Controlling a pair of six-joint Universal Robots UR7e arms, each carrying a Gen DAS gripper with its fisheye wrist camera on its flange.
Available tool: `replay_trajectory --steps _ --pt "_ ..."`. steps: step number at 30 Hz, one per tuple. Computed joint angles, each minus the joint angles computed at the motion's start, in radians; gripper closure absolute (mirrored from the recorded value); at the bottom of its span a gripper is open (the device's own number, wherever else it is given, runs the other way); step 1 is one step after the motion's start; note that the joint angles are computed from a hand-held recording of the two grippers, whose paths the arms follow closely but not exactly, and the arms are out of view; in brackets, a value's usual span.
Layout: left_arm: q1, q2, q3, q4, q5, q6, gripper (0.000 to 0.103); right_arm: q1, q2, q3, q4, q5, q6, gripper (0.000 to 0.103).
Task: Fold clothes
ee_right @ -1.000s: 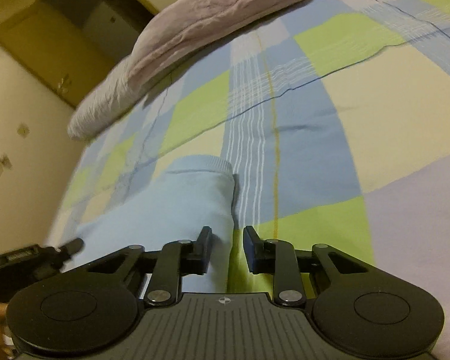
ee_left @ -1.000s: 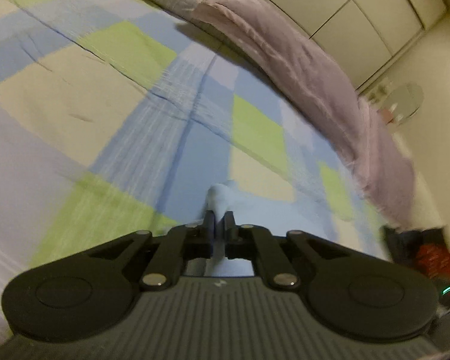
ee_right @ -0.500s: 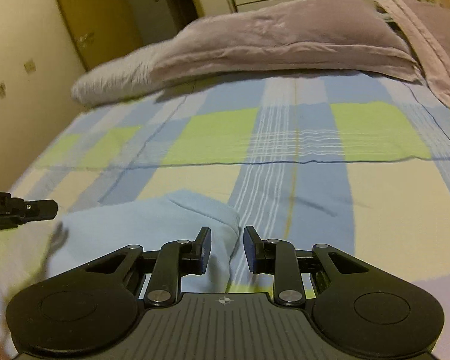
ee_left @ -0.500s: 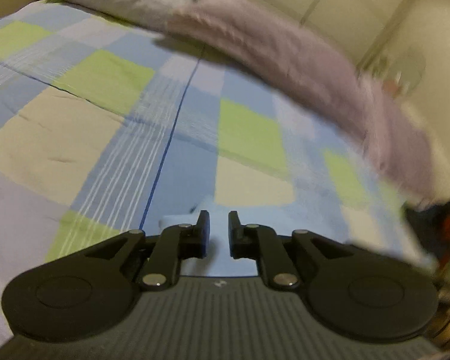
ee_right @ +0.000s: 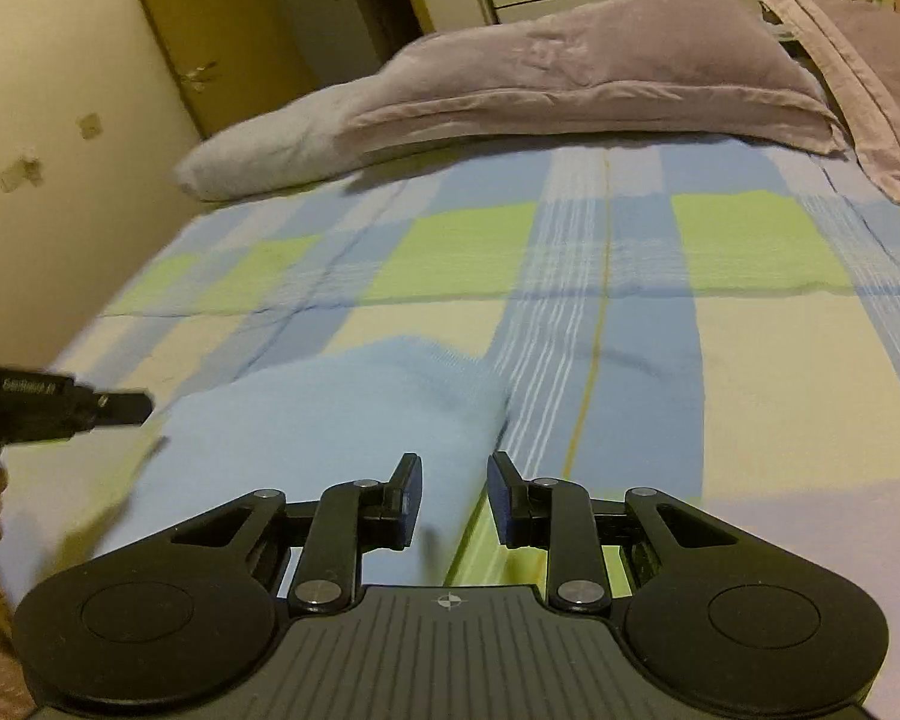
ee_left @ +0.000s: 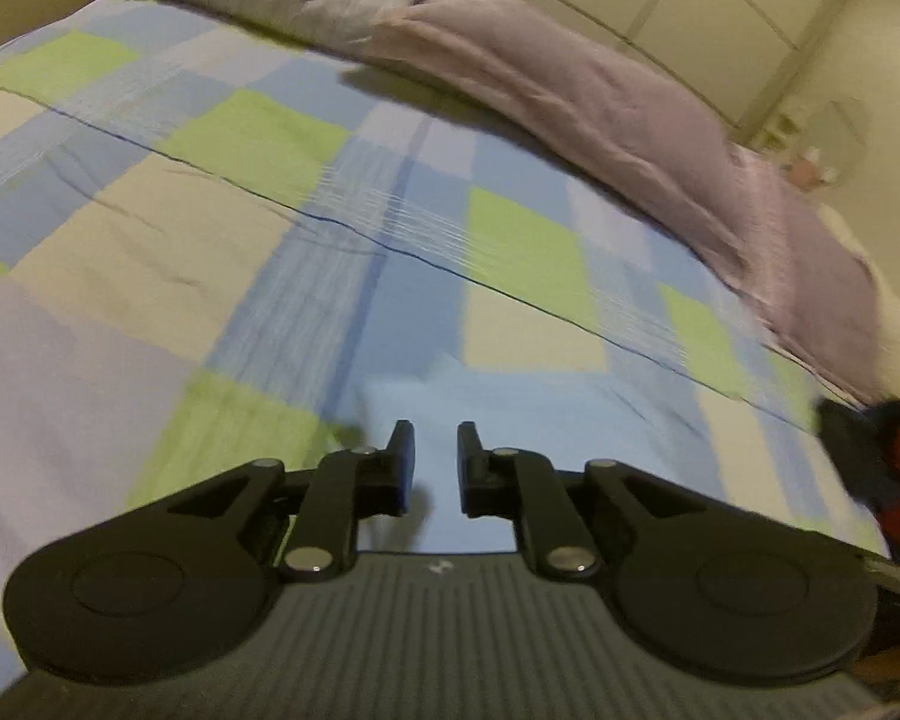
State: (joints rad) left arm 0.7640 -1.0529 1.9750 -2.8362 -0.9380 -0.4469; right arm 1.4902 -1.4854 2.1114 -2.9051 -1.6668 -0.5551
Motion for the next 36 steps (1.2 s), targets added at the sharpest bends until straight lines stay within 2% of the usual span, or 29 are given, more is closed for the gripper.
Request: replay_trajectory --steps 2,4,6,9,12,13,14,16,18,19,23,32,36 --pt "-0.037 -0.027 0.047 0.047 -0.001 -0.043 0.091 0.002 -0.080 0.079 0.010 0.003 0.001 0.075" --pt "-0.076 -0.053 0.090 0.100 -0.004 -0.090 0.088 0.020 -0.115 0.136 0.003 -0.034 0.002 0.075" --pt "-0.092 -0.043 0.115 0.157 0.027 -0.143 0.084 0.043 -0.141 0.187 -0.005 -0.080 0.005 0.075" --pt "-0.098 -0.039 0.165 0.089 0.043 -0.220 0.085 0.053 -0.120 0.221 -0.017 -0.137 0.031 0.075" --pt "-0.132 -0.066 0.156 0.168 0.075 -0.274 0.083 0.082 -0.136 0.204 0.030 -0.175 0.075 0.075" --pt "-0.147 -0.075 0.156 0.198 0.090 -0.290 0.080 0.089 -0.148 0.205 0.040 -0.181 0.082 0.075" --pt "-0.161 -0.085 0.154 0.237 0.104 -0.310 0.072 0.094 -0.162 0.211 0.042 -0.184 0.082 0.075" --pt "-0.194 -0.108 0.167 0.301 0.126 -0.362 0.069 0.103 -0.186 0.222 0.051 -0.196 0.092 0.074" --pt "-0.227 -0.129 0.182 0.370 0.135 -0.422 0.066 0.107 -0.202 0.233 0.074 -0.222 0.123 0.059" --pt "-0.238 -0.136 0.186 0.395 0.135 -0.440 0.066 0.106 -0.217 0.243 0.085 -0.229 0.131 0.045" --pt "-0.298 -0.157 0.194 0.529 0.140 -0.523 0.062 0.115 -0.279 0.273 0.117 -0.236 0.142 0.042" --pt "-0.401 -0.170 0.186 0.710 0.155 -0.609 0.056 0.158 -0.355 0.319 0.114 -0.252 0.145 0.042" --pt "-0.450 -0.176 0.166 0.843 0.167 -0.681 0.053 0.145 -0.406 0.347 0.139 -0.198 0.132 0.042"
